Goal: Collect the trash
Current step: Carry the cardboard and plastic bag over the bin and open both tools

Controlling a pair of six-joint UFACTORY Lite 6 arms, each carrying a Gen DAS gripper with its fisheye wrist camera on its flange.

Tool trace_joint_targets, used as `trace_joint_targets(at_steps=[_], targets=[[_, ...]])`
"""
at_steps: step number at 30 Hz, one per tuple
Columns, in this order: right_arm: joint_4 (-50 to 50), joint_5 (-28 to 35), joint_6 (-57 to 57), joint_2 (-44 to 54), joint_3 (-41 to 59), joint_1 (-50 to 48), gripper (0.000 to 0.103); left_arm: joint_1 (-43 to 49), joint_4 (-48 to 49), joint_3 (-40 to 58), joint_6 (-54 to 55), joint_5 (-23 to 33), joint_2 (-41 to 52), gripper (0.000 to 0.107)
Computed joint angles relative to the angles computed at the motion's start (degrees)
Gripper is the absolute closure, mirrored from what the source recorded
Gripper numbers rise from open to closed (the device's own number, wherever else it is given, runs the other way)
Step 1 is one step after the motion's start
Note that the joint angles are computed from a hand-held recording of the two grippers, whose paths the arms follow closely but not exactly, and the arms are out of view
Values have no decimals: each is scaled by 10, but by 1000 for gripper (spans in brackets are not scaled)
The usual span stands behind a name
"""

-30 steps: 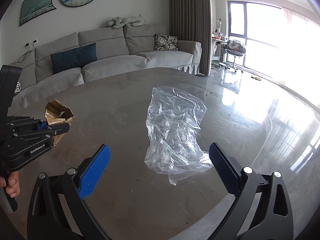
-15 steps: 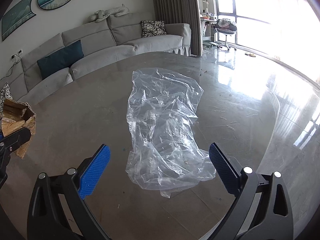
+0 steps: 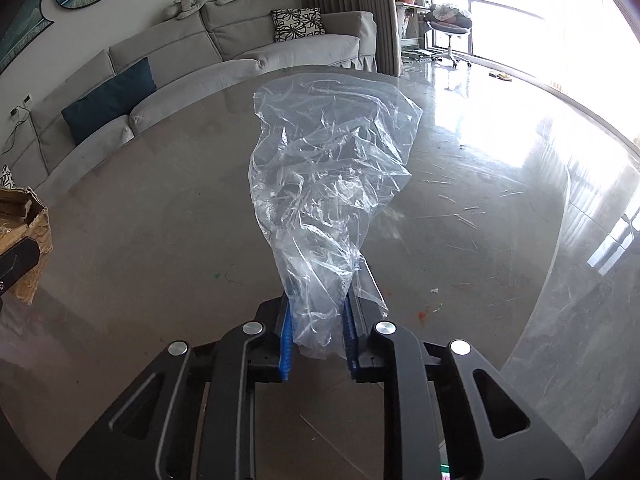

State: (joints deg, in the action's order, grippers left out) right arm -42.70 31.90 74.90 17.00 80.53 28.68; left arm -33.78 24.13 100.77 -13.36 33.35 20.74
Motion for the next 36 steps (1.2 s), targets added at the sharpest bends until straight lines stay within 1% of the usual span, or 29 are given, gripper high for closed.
trace_joint_targets(at_steps=[4, 9, 15, 21, 24, 26, 28, 31, 32, 36], targets=[[-23, 24, 13, -37, -21, 19, 88, 1, -12, 9, 9, 10, -7, 97], [-73, 63, 42, -118, -45, 68, 88, -17, -5, 0, -10, 24, -41, 97], [-130, 165, 61, -207, -53, 165, 88, -54, 8, -43, -45, 39, -111, 97], [-167, 297, 87, -295, -91, 292, 88, -136, 60, -112, -132, 58, -185, 97], [-184, 363, 132, -356, -145, 374, 88, -182, 89, -138, -178, 72, -207, 97], [-189, 422, 163, -386, -181, 434, 88, -212, 112, -150, -211, 85, -217, 97], [-184, 470, 200, -421, -214, 489, 88, -240, 122, -158, -236, 96, -222, 97], [-173, 551, 258, -452, -247, 573, 88, -283, 118, -170, -267, 107, -224, 97], [-166, 578, 281, -457, -256, 603, 88, -302, 129, -177, -287, 112, -225, 97], [-104, 672, 400, -497, -324, 732, 88, -373, 147, -193, -340, 129, -221, 97]])
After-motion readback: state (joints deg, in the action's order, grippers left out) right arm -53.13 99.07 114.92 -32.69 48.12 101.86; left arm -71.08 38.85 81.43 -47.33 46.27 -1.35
